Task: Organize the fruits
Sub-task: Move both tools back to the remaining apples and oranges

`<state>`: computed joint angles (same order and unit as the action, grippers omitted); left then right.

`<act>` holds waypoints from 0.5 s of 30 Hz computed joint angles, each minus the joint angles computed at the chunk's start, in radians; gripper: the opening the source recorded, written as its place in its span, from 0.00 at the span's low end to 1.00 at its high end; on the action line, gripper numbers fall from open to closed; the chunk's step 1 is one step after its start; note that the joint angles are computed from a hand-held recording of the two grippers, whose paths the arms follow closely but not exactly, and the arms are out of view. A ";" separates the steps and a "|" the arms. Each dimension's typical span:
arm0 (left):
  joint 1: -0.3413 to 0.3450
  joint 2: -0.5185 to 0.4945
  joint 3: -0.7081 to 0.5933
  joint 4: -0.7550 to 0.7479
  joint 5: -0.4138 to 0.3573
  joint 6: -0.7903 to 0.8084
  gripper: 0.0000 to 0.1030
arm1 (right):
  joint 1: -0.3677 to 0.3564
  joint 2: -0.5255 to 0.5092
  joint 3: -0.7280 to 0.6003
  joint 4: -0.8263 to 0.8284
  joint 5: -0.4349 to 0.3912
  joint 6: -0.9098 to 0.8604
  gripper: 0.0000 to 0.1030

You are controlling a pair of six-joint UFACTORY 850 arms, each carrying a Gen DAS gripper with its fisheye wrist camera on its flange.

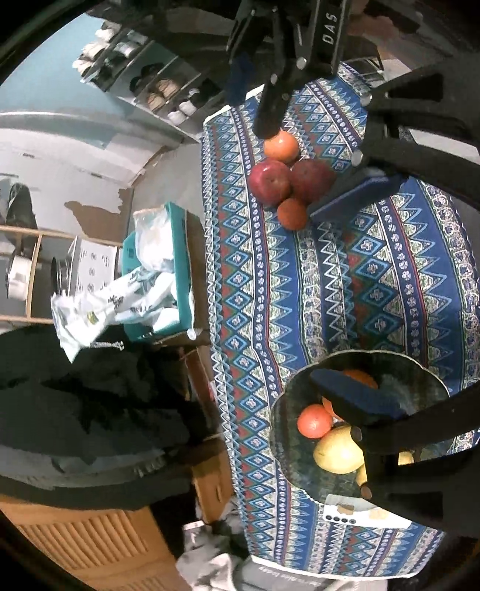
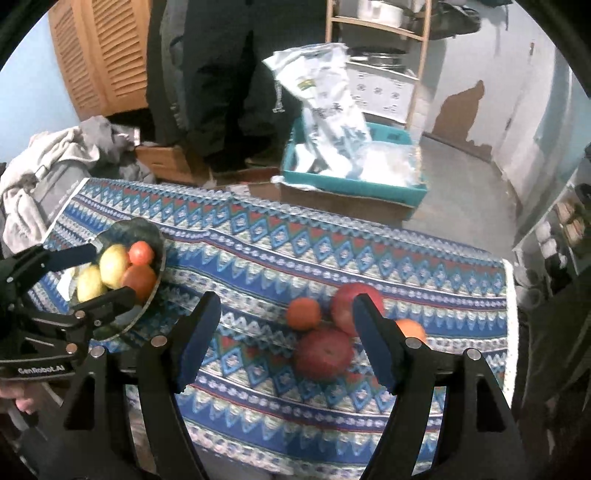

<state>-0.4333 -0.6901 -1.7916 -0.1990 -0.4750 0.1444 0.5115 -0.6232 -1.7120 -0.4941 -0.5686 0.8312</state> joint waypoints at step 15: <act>-0.074 -0.069 -0.102 0.088 -0.063 -0.020 0.83 | -0.066 0.122 0.212 -0.125 0.011 0.135 0.74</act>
